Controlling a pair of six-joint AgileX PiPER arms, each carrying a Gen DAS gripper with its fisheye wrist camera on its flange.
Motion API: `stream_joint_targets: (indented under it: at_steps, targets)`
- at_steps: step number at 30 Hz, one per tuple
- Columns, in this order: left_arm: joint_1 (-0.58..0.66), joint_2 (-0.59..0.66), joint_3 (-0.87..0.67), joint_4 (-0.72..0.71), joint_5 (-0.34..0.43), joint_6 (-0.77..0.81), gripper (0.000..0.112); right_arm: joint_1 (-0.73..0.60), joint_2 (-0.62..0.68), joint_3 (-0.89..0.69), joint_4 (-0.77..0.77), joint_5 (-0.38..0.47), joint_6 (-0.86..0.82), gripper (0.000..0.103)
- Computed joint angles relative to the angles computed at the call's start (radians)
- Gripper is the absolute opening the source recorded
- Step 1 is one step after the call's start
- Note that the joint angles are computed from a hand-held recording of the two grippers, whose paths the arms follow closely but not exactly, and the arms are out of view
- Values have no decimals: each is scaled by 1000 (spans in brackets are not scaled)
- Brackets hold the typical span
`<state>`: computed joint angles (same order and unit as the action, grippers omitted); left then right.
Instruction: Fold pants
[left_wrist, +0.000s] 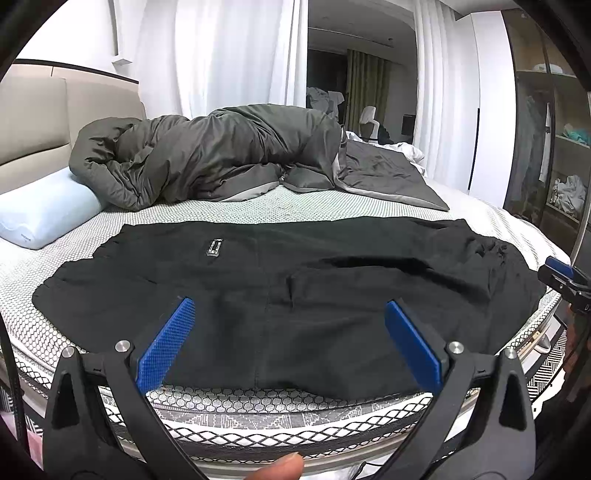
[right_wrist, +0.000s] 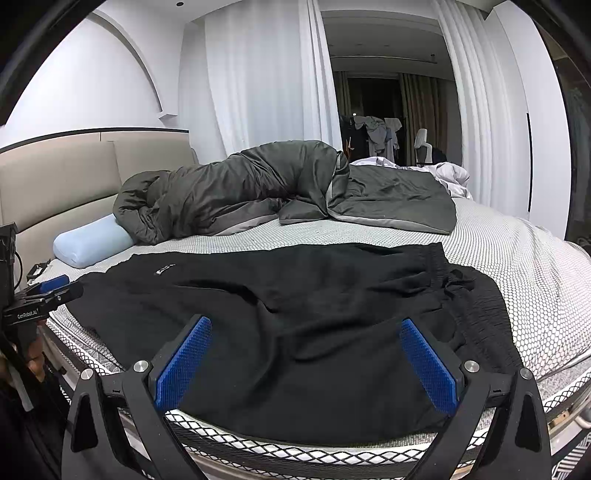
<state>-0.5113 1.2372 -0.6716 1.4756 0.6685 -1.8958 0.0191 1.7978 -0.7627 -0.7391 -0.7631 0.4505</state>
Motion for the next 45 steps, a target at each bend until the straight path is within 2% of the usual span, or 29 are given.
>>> stream_joint_targets:
  at_steps: [40, 45]
  targets:
    - [-25, -5, -27, -39, 25, 49, 102, 1, -4, 9, 29, -7, -21, 103]
    - [-46, -13, -51, -78, 46, 100, 102, 3, -5, 11, 36, -8, -25, 103]
